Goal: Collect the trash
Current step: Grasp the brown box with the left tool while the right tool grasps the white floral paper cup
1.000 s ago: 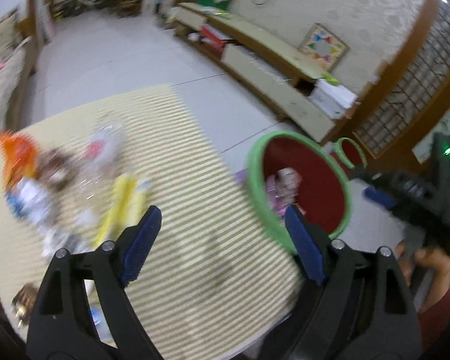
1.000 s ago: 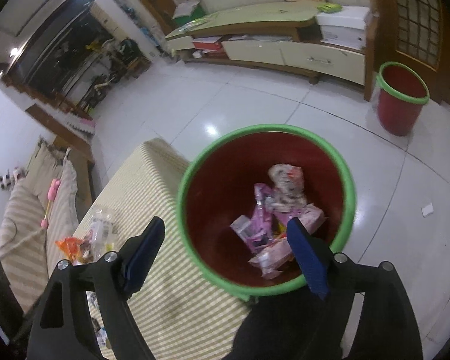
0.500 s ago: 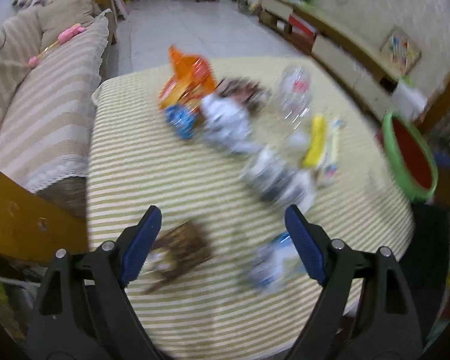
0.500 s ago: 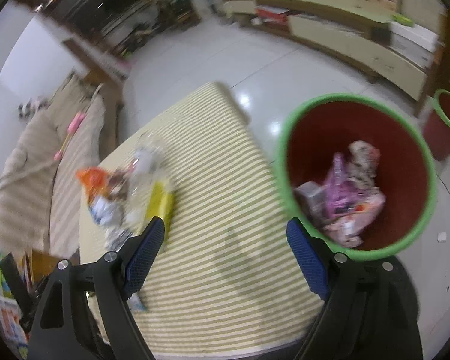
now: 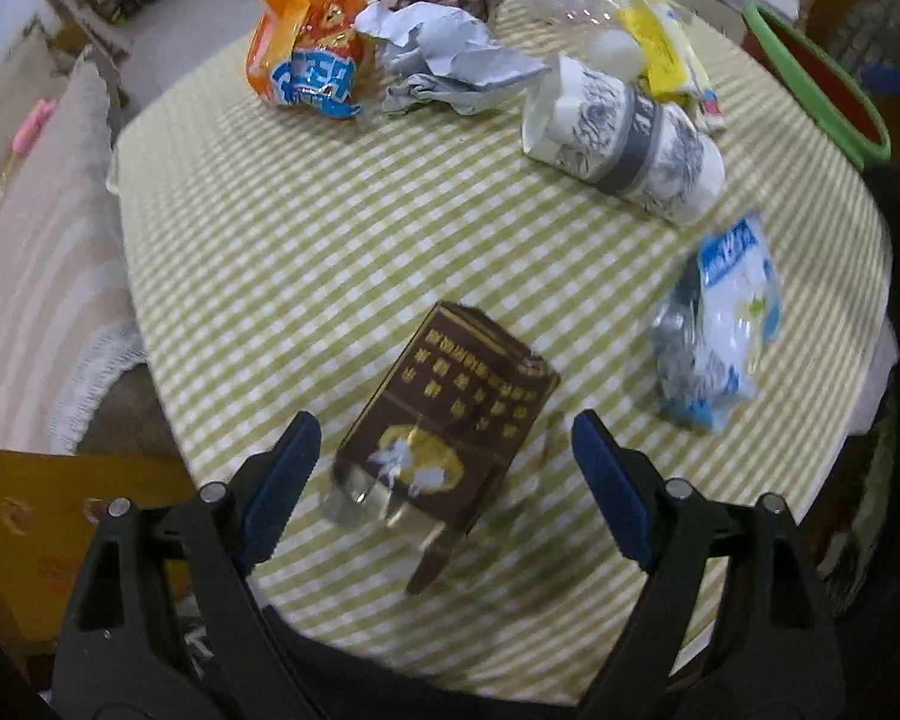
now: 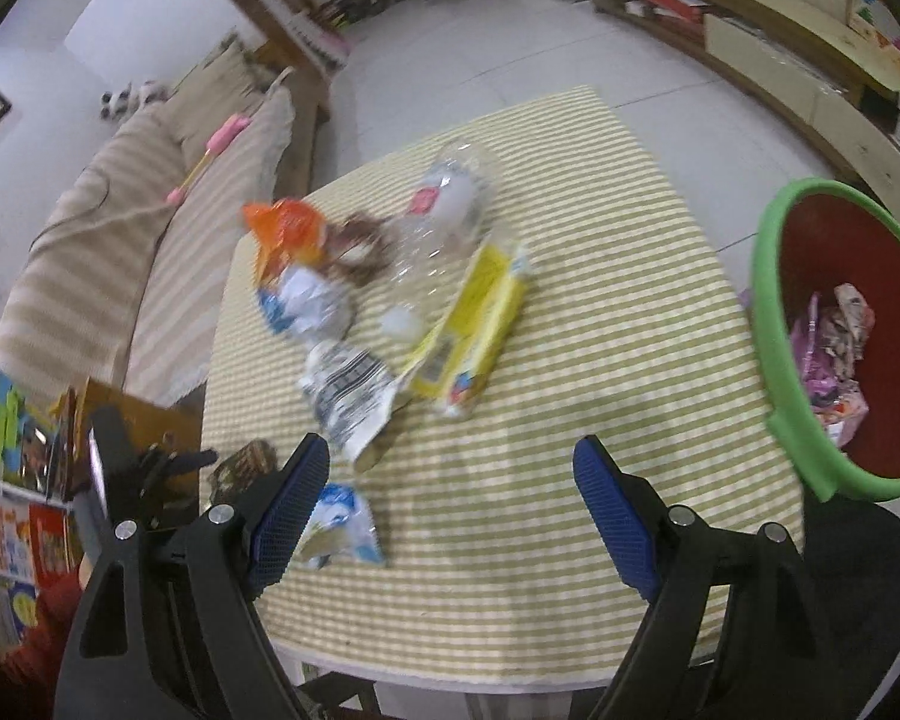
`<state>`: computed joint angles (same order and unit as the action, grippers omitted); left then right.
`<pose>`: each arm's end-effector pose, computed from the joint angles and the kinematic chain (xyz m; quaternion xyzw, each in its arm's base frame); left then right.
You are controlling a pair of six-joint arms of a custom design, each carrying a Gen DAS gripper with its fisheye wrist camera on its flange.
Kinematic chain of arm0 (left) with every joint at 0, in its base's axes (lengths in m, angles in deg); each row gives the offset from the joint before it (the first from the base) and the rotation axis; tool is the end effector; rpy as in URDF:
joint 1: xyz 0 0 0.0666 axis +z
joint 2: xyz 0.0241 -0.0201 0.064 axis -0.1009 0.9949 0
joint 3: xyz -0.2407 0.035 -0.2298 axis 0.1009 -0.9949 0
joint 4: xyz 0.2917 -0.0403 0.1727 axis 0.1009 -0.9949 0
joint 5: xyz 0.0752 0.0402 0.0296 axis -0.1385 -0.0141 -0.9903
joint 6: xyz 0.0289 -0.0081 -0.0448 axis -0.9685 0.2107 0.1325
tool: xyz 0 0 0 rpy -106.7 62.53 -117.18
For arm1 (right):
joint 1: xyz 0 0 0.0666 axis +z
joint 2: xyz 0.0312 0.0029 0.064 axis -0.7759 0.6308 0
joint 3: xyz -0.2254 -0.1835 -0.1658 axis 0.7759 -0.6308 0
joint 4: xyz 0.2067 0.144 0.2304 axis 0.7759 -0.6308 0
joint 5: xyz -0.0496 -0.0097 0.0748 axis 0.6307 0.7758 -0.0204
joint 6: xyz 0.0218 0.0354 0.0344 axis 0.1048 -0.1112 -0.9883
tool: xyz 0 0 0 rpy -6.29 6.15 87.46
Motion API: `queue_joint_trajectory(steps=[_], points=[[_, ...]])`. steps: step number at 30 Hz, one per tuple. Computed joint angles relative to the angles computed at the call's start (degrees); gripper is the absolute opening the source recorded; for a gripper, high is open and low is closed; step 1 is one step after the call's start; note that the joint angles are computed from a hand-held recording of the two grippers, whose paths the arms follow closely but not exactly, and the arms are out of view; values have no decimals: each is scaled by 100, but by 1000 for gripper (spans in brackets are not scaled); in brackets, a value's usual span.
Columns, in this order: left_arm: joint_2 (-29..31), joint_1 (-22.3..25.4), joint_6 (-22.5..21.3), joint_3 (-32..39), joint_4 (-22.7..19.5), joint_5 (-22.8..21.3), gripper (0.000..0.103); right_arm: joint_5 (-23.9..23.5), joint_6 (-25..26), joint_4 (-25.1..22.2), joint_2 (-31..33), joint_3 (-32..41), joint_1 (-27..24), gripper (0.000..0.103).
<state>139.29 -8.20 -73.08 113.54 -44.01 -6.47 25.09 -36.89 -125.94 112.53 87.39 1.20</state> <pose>0.4059 -0.0246 0.3834 0.4393 0.8865 -0.0489 0.1366 0.2203 0.2659 0.4669 0.2138 0.9375 0.1483 0.2312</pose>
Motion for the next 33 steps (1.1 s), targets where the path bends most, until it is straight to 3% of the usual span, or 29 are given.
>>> queue_joint_trajectory(steps=[1, 3, 7, 17, 21, 28, 33], points=[[66, 12, 91, 58, -33, 53, 83, -33, 42, 16, 65, 46, 12, 81], [159, 25, 265, 137, -87, 88, 69, -126, 203, 53, 225, 165, -5, 81], [138, 109, 570, 162, -82, 173, 50, -327, 696, 83, 633, 507, -123, 81], [136, 807, 2592, 361, -528, 1125, 50, -640, 2538, -452, 2246, 1927, -433, 81], [-19, 954, 3161, 128, -555, 1290, 50, -798, 2906, -482, 2641, 2188, -485, 81], [-265, 886, 3156, -186, -494, 1082, 53, -1135, 3026, -560, 3011, 2356, -648, 79], [-310, 800, 3119, -201, -428, 1039, 70, -1345, 3081, -594, 3167, 2424, -731, 79]])
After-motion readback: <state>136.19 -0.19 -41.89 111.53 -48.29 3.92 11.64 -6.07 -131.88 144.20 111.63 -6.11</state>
